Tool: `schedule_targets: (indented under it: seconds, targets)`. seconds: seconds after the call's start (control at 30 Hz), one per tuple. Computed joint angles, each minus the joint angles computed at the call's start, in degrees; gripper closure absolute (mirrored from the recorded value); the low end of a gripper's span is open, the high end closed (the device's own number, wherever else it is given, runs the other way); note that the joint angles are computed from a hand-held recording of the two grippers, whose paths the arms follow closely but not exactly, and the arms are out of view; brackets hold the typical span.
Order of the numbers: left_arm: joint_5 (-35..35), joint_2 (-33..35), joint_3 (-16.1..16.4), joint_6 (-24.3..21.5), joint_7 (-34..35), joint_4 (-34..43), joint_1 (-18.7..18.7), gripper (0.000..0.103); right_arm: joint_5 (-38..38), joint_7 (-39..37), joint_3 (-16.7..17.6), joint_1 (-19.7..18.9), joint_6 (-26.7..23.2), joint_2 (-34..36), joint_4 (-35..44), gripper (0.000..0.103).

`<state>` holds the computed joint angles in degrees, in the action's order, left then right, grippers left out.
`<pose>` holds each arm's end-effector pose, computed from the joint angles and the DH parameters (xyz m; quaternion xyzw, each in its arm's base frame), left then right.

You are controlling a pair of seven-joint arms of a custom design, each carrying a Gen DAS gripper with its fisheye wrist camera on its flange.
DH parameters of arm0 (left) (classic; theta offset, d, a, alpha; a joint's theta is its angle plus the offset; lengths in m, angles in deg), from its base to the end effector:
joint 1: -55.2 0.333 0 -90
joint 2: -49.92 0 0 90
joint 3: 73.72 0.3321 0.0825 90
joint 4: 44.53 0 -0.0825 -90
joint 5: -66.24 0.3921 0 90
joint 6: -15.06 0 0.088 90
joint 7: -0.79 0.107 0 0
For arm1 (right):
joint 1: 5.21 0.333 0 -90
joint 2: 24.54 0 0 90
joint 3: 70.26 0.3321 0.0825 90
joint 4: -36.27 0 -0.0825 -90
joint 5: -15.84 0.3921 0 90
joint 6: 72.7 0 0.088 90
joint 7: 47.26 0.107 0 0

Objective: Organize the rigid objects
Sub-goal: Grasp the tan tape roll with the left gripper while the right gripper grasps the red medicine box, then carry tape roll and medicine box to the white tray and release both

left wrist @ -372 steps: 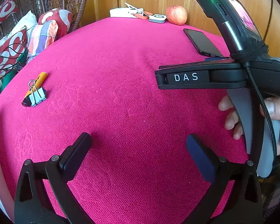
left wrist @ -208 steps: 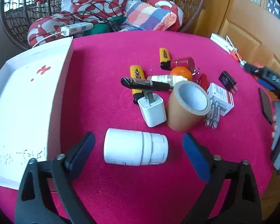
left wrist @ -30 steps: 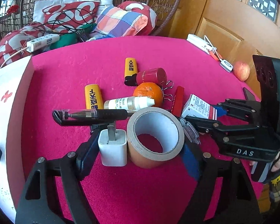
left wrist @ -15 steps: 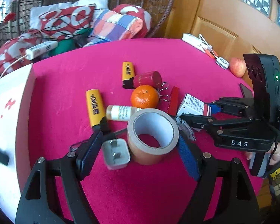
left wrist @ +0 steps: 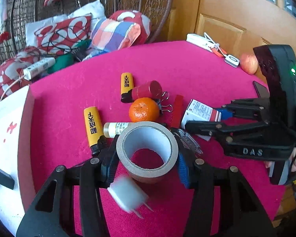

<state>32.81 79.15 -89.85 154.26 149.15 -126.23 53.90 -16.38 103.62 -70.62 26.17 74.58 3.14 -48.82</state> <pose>0.7333 -0.1840 0.4792 -0.3053 0.8742 -0.3663 0.0913 0.6403 0.3962 0.4724 -0.6146 0.7039 -0.2090 0.2883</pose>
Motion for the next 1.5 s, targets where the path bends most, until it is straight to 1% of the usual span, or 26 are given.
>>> schedule_targets:
  seconds: [0.1, 0.23, 0.33, 0.43, 0.53, 0.6, 0.73, 0.87, 1.07, 1.23, 1.5]
  targets:
    - [-1.94, -0.79, -0.50, -0.57, 0.14, -0.48, 1.17, 0.052, -3.82, 5.10, -2.16, 1.79, 0.51, -1.47, -1.83, 0.072]
    - [-7.22, -2.71, -1.54, -0.30, 2.04, -1.27, 3.32, 0.052, -9.01, 11.99, -3.02, 3.21, -0.41, -3.79, -4.06, 0.072]
    - [-11.46, -4.10, -1.84, -0.17, 3.33, -1.51, 4.49, 0.052, -14.59, 18.15, -3.59, 4.22, -1.11, -5.49, -4.68, 0.072]
    - [-16.66, -6.20, -2.22, 1.34, 6.47, -3.01, 5.69, 0.052, -20.66, 23.04, -3.54, 4.85, -1.96, -6.41, -3.61, 0.072]
    - [-22.58, -8.64, -2.33, 4.33, 11.42, -5.33, 6.51, 0.052, -26.10, 25.69, -3.00, 5.44, -3.17, -6.66, -1.72, 0.072]
    - [-25.26, -9.66, -1.79, 5.39, 13.54, -6.07, 6.58, 0.052, -29.28, 27.09, -2.76, 5.93, -3.97, -6.25, 0.21, 0.072]
    - [-27.14, -9.97, -0.17, 4.84, 13.35, -5.59, 6.54, 0.052, -31.27, 26.23, -1.94, 5.96, -4.25, -4.93, 3.61, 0.072]
    - [-27.80, -9.92, 0.65, 4.37, 12.87, -5.47, 6.76, 0.052, -30.58, 24.03, -1.82, 6.43, -4.55, -3.41, 6.24, 0.072]
    - [-28.19, -9.89, 1.24, 4.41, 12.33, -5.56, 6.96, 0.052, -28.90, 21.75, -2.55, 7.25, -4.84, -1.92, 8.76, 0.072]
    - [-28.01, -9.80, 1.35, 4.56, 11.26, -5.39, 7.24, 0.052, -28.67, 20.84, -3.25, 7.48, -3.63, -1.18, 10.16, 0.072]
    - [-27.91, -8.57, 1.35, 5.00, 9.88, -3.97, 7.92, 0.052, -24.33, 15.33, -3.69, 7.70, -2.75, 2.32, 15.49, 0.072]
